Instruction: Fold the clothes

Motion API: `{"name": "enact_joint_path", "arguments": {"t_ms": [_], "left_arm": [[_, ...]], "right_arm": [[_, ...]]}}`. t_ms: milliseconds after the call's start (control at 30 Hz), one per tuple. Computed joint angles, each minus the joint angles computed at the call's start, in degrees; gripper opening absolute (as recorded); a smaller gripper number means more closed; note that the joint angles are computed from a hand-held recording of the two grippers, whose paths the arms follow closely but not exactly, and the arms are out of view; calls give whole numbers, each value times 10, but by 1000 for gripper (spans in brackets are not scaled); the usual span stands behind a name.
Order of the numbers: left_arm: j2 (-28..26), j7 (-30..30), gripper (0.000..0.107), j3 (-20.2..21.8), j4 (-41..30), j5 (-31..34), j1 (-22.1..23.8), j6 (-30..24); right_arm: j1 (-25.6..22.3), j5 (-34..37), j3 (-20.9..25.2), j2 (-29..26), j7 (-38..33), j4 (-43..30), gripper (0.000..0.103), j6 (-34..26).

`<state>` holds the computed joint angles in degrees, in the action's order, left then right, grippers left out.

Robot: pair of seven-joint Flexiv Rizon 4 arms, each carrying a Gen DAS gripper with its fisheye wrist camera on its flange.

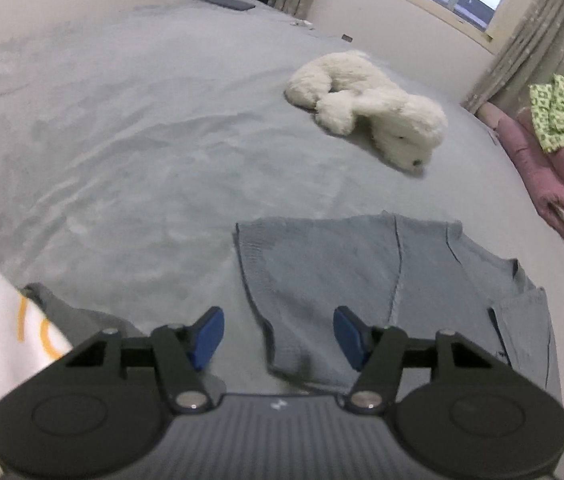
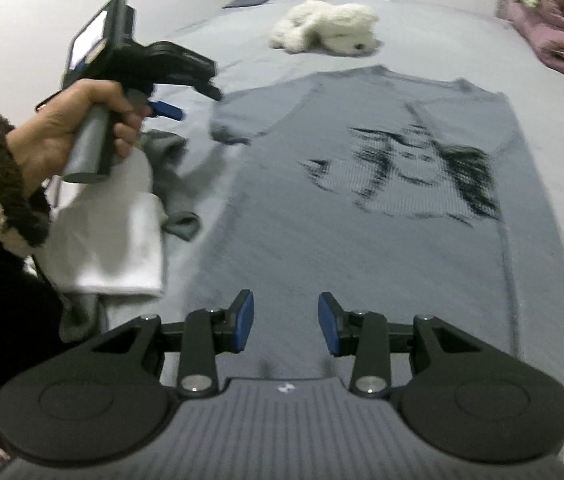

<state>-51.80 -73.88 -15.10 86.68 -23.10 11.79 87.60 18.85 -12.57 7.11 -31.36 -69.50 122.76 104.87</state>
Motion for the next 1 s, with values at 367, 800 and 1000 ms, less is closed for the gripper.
{"name": "enact_joint_path", "arguments": {"t_ms": [367,800,1000], "left_arm": [[-68,-27,46,21,-102,-28,-16,-64],[-73,-27,2,2,-103,-20,-10,-34],[-58,-24,2,-7,-100,-19,-17,-26]], "right_arm": [[-40,-42,71,-100,8,-126,39,-42],[-24,-31,58,-129,12,-151,5,-49],[-107,-36,141,-135,25,-152,5,-36]]}}
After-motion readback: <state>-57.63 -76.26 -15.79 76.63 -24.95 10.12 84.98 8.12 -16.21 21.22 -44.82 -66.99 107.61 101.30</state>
